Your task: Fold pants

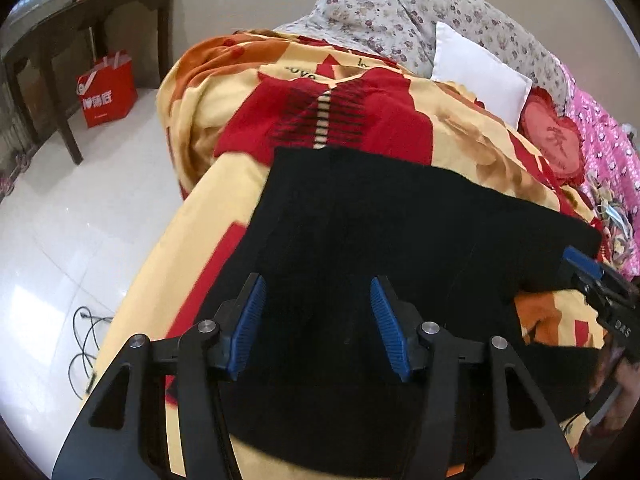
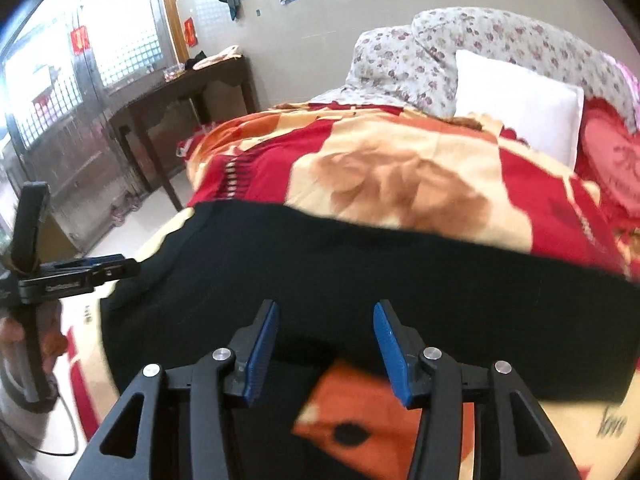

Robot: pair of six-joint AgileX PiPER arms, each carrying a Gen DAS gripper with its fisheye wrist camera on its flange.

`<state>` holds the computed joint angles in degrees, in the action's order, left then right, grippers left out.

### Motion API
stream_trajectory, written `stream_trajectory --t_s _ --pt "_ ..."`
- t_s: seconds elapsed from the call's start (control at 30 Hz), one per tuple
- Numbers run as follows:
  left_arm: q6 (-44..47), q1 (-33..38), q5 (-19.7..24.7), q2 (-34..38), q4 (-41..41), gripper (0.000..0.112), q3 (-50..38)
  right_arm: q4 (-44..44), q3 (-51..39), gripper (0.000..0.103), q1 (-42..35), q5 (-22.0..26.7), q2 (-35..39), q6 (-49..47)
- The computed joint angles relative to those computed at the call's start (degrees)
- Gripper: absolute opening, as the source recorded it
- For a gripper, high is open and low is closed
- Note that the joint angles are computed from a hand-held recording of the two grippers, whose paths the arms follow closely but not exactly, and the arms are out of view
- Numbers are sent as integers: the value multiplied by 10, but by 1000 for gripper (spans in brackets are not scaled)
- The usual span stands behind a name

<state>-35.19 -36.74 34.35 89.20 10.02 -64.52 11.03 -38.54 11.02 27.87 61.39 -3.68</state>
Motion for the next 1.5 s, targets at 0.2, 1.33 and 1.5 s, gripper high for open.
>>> stream_trajectory --t_s 0.2,1.33,1.5 --pt "10 -1 15 71 2 55 -66 -125 -47 48 -19 7 62 5" --pt "56 35 25 131 -71 60 -121 -255 -114 5 -43 66 135 -97" --pt "57 32 21 118 -68 60 -102 -188 -172 9 -65 101 202 -164"
